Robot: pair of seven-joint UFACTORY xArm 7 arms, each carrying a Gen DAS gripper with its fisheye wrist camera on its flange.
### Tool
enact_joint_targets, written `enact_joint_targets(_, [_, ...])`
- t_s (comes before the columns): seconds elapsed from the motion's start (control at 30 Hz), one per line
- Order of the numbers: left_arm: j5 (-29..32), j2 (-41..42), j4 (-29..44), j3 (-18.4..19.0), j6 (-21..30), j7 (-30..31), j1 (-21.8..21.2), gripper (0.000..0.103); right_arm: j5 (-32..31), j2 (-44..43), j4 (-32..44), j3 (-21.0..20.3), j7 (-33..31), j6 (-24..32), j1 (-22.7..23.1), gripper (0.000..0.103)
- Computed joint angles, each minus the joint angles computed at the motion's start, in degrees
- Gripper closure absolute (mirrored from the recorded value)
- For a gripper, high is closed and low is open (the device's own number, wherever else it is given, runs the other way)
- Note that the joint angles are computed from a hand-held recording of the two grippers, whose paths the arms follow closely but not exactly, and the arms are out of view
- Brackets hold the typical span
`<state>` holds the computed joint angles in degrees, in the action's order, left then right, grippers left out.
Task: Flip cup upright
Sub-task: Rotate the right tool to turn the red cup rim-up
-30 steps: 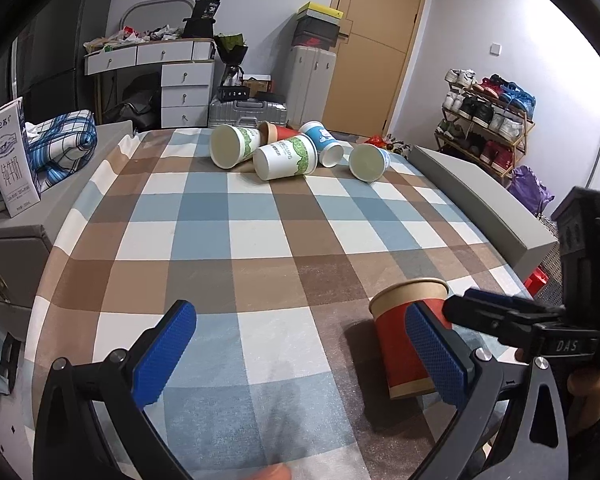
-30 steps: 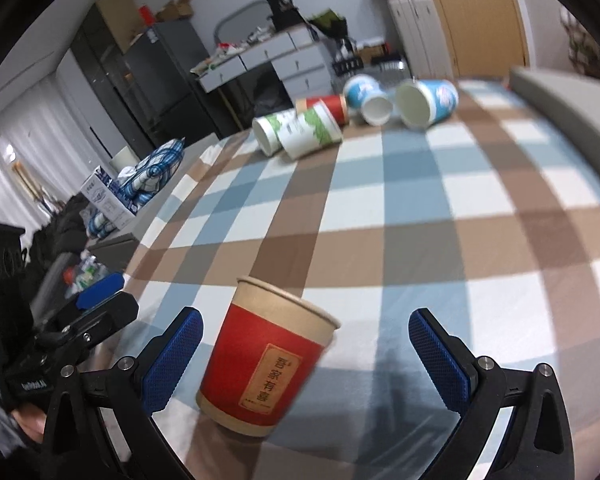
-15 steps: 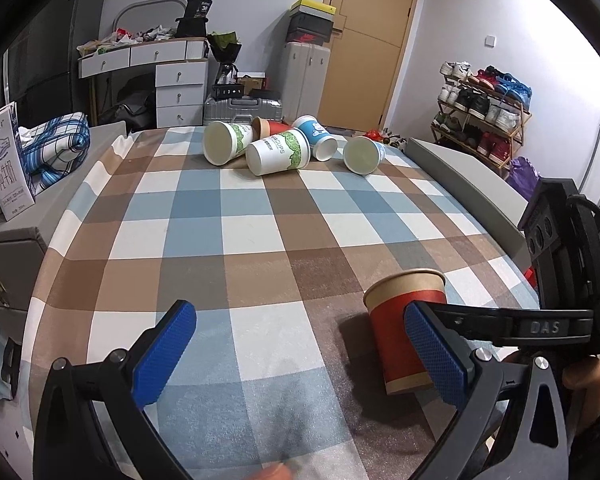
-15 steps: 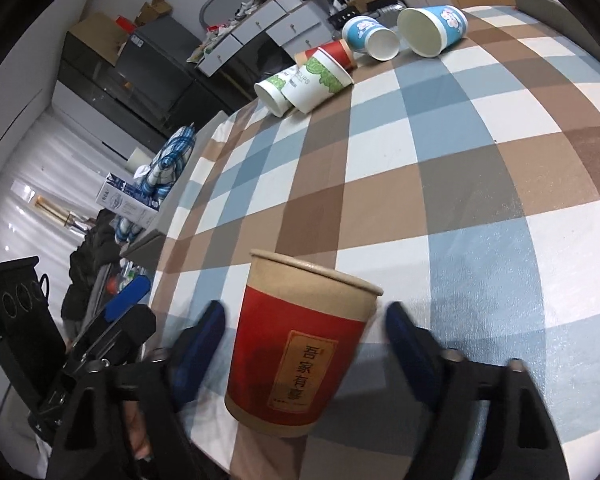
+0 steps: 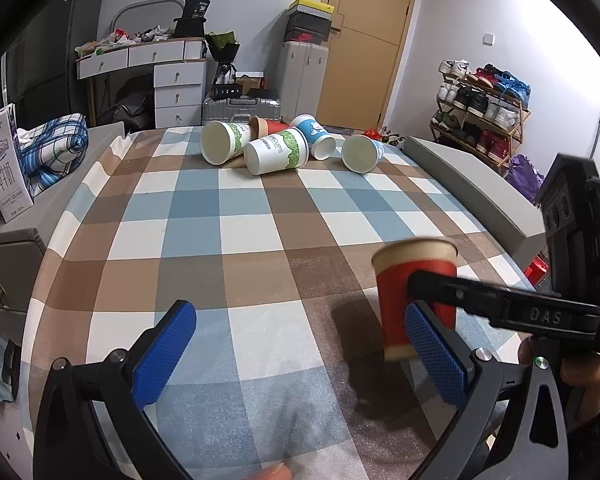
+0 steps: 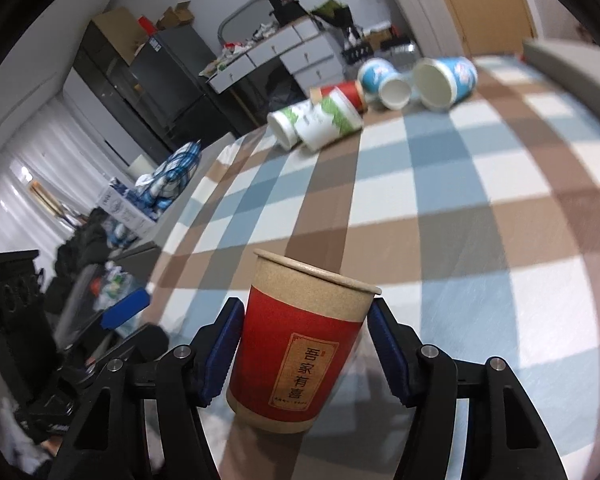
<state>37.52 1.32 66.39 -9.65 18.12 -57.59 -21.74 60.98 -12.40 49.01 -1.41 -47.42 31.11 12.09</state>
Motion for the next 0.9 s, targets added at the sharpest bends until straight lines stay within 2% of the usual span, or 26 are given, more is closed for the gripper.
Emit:
enact_joint_targets(0.33, [-0.3,0.2,-0.4,0.5,-0.1,-0.3,0.8,0.001,-4.4,5.2,4.7,3.2,1.4,-14.2,1.9,0.04])
enact_joint_targets(0.5, [-1.7,0.6,-0.5,0.7,0.4,0.5,0.8,0.001,-5.9,6.6,4.7,4.2,0.6,-21.2,3.3,0.04])
enact_joint_targets(0.6, [-1.7,0.5,-0.4,0.6,0.7,0.6,0.6,0.001,-10.4,7.1,3.5,5.0,2.4,-25.8,3.9,0.04])
enact_joint_targets(0.73, [-1.2,0.4,-0.5,0.5,0.8,0.6,0.4,0.001,-15.9,6.9,1.8,4.5,4.9,-27.3,4.7,0.04])
enact_joint_targets(0.87, [-1.2,0.4,-0.4,0.4,0.9,0.8,0.3,0.001,-17.5,5.9,-0.3,3.2,4.1,-27.5,6.2,0.04])
enact_joint_targets(0.9, [-1.2,0.4,-0.4,0.4,0.8,0.9,0.3,0.001,-16.3,5.3,-1.1,2.4,2.4,-27.7,7.2,0.041])
